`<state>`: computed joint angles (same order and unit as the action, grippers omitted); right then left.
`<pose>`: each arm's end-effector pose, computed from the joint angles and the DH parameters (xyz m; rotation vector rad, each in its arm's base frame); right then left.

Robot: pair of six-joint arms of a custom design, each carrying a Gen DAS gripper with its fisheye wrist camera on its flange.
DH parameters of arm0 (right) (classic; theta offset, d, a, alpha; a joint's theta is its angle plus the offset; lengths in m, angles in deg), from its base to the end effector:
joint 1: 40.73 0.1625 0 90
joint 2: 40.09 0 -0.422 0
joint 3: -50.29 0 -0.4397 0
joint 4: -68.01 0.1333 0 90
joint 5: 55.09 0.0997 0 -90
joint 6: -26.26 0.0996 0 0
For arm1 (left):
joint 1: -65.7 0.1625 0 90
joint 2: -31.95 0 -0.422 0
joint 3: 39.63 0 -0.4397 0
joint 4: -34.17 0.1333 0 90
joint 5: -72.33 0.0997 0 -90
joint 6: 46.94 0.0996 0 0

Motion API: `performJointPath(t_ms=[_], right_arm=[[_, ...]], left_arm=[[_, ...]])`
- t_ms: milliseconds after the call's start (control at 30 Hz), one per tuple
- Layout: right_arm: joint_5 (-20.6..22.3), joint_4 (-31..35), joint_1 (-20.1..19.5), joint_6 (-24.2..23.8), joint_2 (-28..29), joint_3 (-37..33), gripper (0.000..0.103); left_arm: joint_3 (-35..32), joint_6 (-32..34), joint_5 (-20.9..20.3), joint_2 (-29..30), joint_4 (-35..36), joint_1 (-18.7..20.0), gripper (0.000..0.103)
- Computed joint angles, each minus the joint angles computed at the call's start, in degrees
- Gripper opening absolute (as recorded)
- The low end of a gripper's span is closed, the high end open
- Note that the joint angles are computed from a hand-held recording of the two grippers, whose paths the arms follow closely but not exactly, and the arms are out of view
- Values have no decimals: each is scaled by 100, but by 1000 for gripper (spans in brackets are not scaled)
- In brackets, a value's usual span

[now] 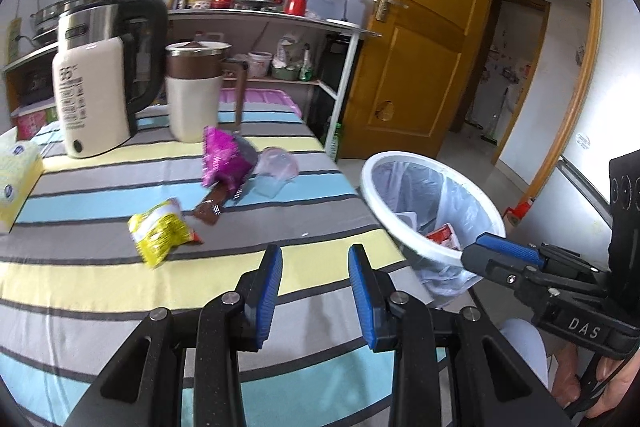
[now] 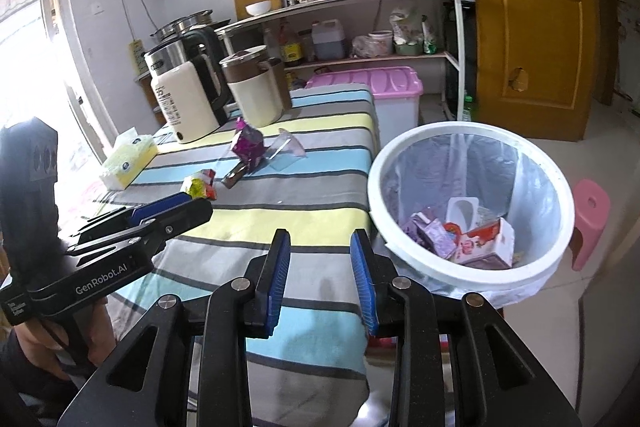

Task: Collect trash
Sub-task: 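Move both open tools back over the table toward the yellow and purple bags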

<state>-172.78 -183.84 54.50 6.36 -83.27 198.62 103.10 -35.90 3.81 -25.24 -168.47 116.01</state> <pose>0.1159 -0.3120 0.0618 0.2023 -2.3169 1.1612 -0.1209 -0.4115 0.0417 1.0812 2.5787 -0.7834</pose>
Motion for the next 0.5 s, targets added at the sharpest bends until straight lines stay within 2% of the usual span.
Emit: performJointPath(t_ms=[433,500], right_arm=[[145,641,97,-76,22,-347,32],[173,766,101,-105,8,-410,33]], left_arm=[[-124,-25,549,-230,0,443,34],[-173,-44,624,-224,11,496,39]])
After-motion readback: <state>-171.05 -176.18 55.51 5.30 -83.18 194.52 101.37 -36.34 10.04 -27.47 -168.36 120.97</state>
